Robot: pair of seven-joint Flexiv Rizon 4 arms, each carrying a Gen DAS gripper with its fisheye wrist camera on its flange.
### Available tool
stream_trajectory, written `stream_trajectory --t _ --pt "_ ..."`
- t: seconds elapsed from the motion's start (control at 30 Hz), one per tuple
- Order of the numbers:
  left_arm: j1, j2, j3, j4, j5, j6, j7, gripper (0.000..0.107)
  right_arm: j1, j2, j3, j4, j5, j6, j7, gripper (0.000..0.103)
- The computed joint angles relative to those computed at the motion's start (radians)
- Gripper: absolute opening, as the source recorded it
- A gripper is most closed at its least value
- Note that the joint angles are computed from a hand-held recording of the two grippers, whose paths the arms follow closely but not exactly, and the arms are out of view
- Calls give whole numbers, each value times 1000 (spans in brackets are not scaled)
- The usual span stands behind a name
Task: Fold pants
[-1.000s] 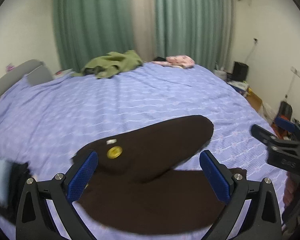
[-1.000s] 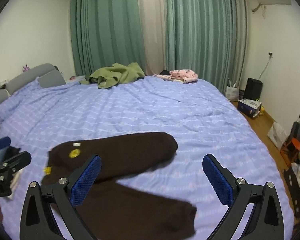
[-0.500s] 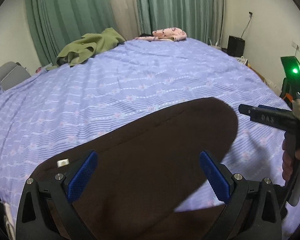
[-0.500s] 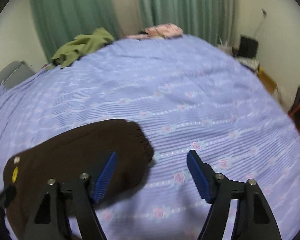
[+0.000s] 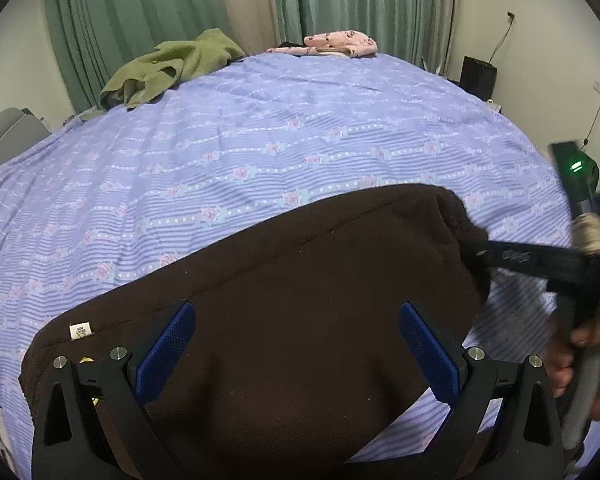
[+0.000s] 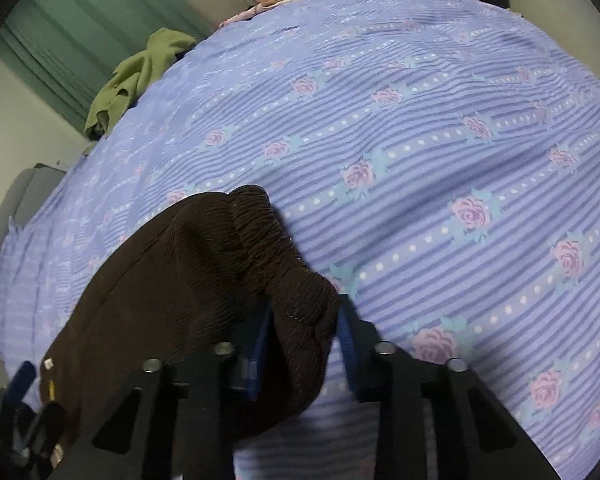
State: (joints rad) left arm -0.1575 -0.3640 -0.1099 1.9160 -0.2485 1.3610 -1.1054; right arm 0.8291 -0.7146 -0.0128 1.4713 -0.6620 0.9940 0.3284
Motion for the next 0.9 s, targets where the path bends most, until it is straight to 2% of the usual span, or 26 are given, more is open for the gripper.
stream_trajectory --t 0.03,0.07,0.13,0.17,0.2,0.27,0.3,0.33,0.37,0.4,0.43,0.5,0.63,0.73,0.83,0.9 --pt "-1 -1 1 -2 1 -1 -2 103 6 14 -5 12 -13 -3 0 21" --pt "0 -2 -1 -1 -1 6 -3 103 34 44 -28 27 -53 -62 0 20" --pt "0 -7 -3 2 -2 17 -5 103 75 83 -46 29 -138 -205 -10 19" --pt "-14 -14 12 -5 14 18 -21 103 79 79 -26 -4 -155 -310 -42 19" --pt "-38 -22 42 -18 44 11 -50 103 87 48 -13 -70 -117 -422 -140 19" --pt "-68 -33 82 -33 94 -7 -96 103 42 -18 49 -169 -61 -498 -259 20" --pt "-78 -35 96 -38 117 -15 -112 103 41 -45 51 -210 -18 -528 -312 24" --pt "-88 -37 112 -44 142 -23 -131 103 63 -64 20 -245 30 -563 -360 31" --pt "-91 -34 120 -44 161 -29 -142 103 74 -60 7 -247 28 -580 -353 36" --pt "-85 -26 116 -37 170 -27 -143 103 66 -37 26 -216 -26 -580 -301 47" --pt "-70 -14 102 -24 166 -21 -134 103 80 -4 13 -168 -67 -565 -254 64" --pt "-23 27 51 24 121 5 -93 103 115 64 -5 -95 -147 -583 -155 81" --pt "26 134 -7 129 23 31 -10 103 155 202 40 43 -267 -622 4 81" --pt "48 236 -59 241 -134 41 124 103 173 267 111 104 -292 -658 51 81" --pt "7 325 -51 342 -260 52 240 103 178 306 188 157 -270 -662 131 81" --pt "-32 377 -24 407 -268 65 272 103 171 313 230 192 -239 -614 161 81"
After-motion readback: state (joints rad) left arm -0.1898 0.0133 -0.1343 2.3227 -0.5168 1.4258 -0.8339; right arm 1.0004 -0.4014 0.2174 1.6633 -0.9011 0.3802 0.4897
